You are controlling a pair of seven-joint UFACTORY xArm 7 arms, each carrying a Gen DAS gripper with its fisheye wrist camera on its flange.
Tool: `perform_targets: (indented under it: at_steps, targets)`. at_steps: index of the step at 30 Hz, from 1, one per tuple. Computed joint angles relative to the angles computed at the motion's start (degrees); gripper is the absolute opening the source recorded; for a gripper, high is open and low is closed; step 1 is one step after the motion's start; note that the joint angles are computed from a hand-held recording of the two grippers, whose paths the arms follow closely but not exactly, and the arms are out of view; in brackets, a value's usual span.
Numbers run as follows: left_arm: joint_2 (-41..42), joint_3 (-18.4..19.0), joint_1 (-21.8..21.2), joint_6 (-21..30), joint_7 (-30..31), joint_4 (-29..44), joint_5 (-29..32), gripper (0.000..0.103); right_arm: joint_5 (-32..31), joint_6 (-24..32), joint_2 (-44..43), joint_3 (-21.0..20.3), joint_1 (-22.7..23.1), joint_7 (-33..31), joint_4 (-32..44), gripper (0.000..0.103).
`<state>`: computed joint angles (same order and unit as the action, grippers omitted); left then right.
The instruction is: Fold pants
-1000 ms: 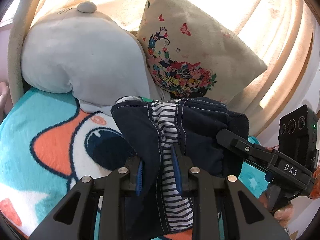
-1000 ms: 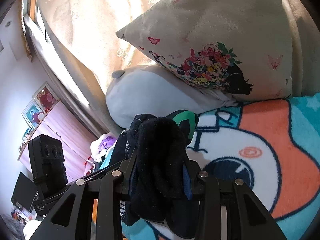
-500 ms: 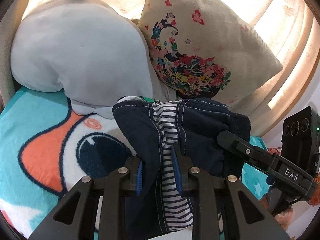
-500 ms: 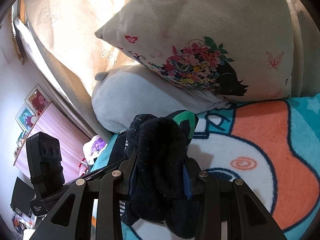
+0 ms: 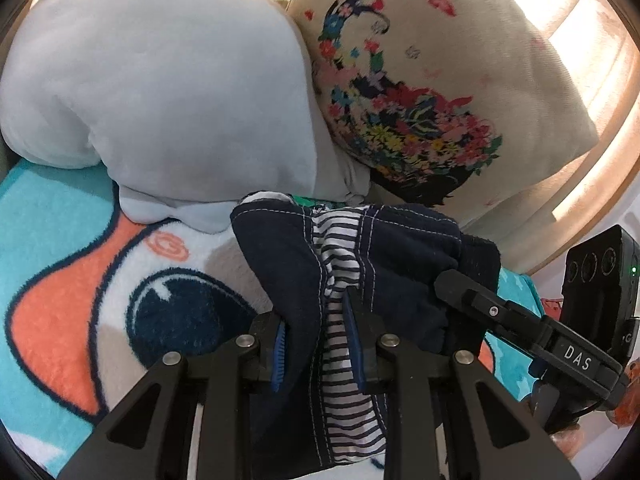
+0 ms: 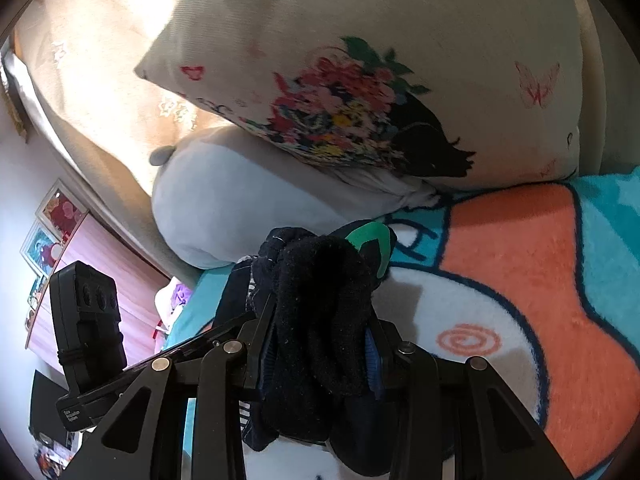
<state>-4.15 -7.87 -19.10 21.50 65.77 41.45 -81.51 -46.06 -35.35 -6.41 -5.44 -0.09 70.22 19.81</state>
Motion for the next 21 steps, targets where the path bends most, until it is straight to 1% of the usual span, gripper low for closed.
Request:
perform_targets:
  at_steps: [4,7,9,10,11,13,16,17,18,20,21]
  targets:
    - [3.74,-0.33,0.35,-0.86,-3.08,2.04,3.32,0.024,0.40,0.75,2.74,0.25,-0.73,0.33,1.00,0.040]
    - [5.14,-0.34,1.34,0.00,-5.00,2.76,4.99,0.025,0.80,1.72,5.05,0.81,-1.85,1.57,1.44,0.043]
    - [4.74,-0.10,2.27,1.69,-5.24,2.52,4.78,0.027,0.19,0.80,6.24,0.87,-3.25,3.34,1.18,0.049]
    - [4.33,0.00,2.60,2.16,-4.90,2.29,4.42,0.029,-0.10,0.28,6.29,0.90,-4.04,4.09,0.81,0.051]
    - [3.42,0.15,2.88,2.58,-4.14,1.70,3.59,0.033,0.13,-0.04,5.89,1.03,-4.63,4.11,0.26,0.051]
    - [1.29,0.34,2.96,2.66,-2.88,0.20,2.05,0.036,2.76,0.08,2.95,1.24,-5.19,2.13,-2.09,0.053]
    - [-1.54,0.69,2.46,2.21,-1.78,-1.94,0.82,0.039,13.00,2.85,-5.18,3.17,-4.25,-5.41,-6.78,0.053]
    - [-2.40,0.71,2.14,1.93,-1.57,-2.73,0.52,0.040,15.54,2.67,-6.83,3.97,-3.94,-7.45,-7.70,0.055]
    - [-3.29,0.77,1.86,1.62,-1.55,-3.60,0.53,0.041,16.14,1.82,-6.96,3.68,-3.25,-8.28,-7.62,0.055]
    - [-4.76,0.80,1.12,0.58,-1.16,-5.23,0.09,0.043,14.46,-1.05,-6.41,1.83,-1.03,-8.27,-7.24,0.055]
    - [-5.54,0.83,0.79,0.06,-1.19,-6.06,0.15,0.045,11.01,-2.61,-4.73,-0.18,0.52,-6.78,-5.97,0.055]
